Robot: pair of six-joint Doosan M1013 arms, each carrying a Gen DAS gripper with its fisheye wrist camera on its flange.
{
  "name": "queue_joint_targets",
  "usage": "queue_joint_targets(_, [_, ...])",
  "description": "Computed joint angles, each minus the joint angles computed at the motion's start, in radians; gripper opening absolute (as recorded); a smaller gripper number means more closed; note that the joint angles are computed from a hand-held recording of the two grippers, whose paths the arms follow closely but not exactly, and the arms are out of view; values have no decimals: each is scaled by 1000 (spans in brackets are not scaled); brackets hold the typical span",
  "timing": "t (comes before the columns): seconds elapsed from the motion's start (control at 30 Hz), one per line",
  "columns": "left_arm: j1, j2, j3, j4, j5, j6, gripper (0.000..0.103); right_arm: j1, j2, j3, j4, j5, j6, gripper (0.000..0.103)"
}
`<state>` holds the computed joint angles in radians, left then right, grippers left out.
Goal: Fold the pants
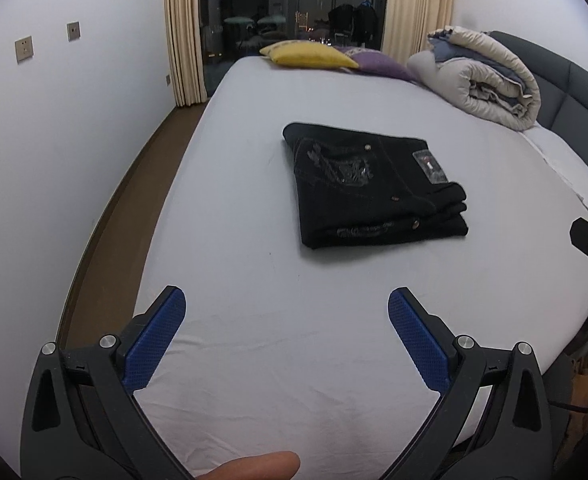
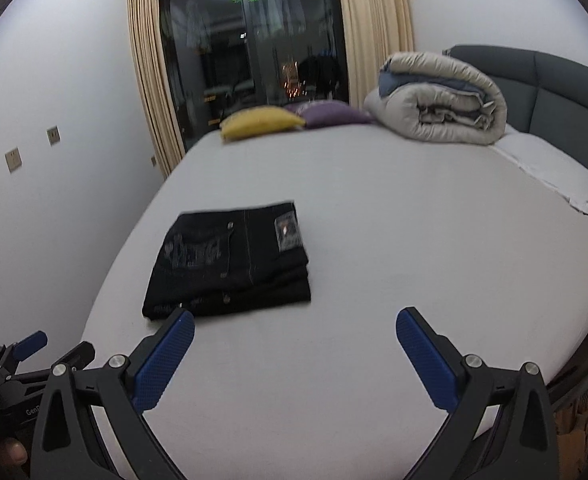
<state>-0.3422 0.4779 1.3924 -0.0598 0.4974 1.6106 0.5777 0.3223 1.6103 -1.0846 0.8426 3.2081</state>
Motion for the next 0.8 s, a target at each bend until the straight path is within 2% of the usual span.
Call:
queue_joint_targets(0.2, [4, 33, -36, -10, 38, 0, 103, 5, 22, -13, 46, -13, -64, 103])
queue_joint_targets(0.8, [5, 45, -50, -1, 71, -8, 103, -3, 46, -32, 151, -26, -167, 103])
